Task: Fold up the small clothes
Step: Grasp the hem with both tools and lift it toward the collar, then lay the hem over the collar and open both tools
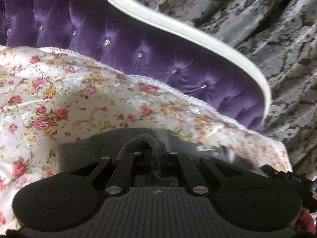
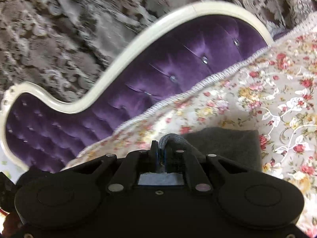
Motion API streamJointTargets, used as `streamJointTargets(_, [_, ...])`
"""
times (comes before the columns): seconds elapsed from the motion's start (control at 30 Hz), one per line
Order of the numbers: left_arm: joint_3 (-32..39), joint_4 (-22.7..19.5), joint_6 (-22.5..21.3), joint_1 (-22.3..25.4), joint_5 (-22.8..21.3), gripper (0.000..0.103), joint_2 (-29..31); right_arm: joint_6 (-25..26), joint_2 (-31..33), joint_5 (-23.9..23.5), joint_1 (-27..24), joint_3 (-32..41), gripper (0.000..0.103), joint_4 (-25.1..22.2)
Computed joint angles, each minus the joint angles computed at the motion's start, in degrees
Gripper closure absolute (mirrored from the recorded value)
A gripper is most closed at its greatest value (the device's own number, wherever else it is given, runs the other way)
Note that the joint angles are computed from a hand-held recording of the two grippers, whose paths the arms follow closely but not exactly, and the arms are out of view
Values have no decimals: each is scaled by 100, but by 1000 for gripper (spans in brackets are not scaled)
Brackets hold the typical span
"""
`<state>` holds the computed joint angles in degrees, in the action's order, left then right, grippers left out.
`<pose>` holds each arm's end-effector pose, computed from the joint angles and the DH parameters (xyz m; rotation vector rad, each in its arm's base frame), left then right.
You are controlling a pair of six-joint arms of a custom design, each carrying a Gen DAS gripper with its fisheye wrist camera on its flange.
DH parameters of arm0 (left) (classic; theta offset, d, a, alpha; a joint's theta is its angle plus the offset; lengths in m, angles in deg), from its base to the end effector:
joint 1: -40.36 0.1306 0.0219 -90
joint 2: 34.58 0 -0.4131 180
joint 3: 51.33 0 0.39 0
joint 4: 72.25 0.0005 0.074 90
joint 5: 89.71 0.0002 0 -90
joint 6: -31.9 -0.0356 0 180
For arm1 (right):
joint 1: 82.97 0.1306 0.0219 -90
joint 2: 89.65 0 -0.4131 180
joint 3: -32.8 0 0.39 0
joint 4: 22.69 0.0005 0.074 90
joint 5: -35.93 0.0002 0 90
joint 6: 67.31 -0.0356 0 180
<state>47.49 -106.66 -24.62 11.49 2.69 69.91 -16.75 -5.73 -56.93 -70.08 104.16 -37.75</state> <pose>0.5219 -0.2900 0.4213 -0.0715 2.3456 -0.6074 0.4440 0.1029 0.4056 0.4534 2.0605 0.6104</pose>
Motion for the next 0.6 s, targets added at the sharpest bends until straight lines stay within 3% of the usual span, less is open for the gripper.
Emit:
streamJointTargets(0.17, [196,-14,96,102,135,97,364,10,418,61,-114,178,90,-93])
streamJointTargets(0.23, [327,-162,121,148,198,92,502,31,558,35,-159,243,90,-122])
streamJointTargets(0.33, [309,-73,89,143,-14,74,472,60,665,81,-182,271,85,-106])
streamJointTargets(0.37, [287,-39,-13,108,-237,59,410,94,670,148,-182,268,84,-101])
streamJointTargets(0.4, [294,-44,-150,63,-489,48,360,133,666,237,-177,261,75,-69])
streamJointTargets(0.47, [198,104,-512,-8,-807,45,182,242,579,440,-154,199,51,45])
streamJointTargets(0.5, [183,112,-654,-41,-921,43,111,326,514,534,-133,166,46,95])
streamJointTargets(0.6, [108,55,-1010,-219,-1236,36,-107,879,254,810,31,113,46,82])
